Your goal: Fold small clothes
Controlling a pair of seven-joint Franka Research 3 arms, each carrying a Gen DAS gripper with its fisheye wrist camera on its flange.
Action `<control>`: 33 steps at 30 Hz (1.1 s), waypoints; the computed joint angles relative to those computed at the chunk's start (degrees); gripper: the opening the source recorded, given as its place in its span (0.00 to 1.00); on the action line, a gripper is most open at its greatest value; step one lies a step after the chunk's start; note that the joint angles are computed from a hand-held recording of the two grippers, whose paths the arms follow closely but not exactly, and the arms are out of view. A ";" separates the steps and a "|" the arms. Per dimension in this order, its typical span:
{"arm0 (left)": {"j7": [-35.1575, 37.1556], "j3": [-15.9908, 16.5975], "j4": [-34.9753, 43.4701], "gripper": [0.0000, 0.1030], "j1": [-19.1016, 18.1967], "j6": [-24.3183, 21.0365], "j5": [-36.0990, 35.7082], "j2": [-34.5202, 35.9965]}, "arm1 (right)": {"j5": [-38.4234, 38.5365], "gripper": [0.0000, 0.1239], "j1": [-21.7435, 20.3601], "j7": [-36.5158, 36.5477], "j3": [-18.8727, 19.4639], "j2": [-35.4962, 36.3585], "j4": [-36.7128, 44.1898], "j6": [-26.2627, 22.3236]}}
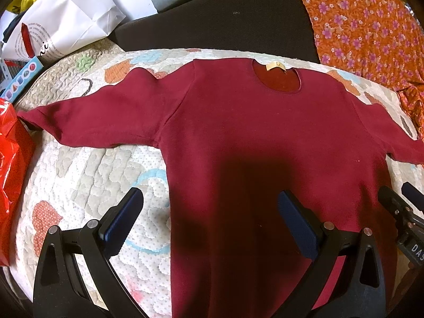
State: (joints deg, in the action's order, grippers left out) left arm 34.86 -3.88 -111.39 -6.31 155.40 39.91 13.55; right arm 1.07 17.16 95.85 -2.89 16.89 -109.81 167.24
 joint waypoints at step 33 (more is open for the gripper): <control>0.06 0.55 -0.17 0.99 0.98 0.24 -1.96 0.33 | 1.41 0.64 0.45 -1.44 0.87 3.11 3.84 -3.09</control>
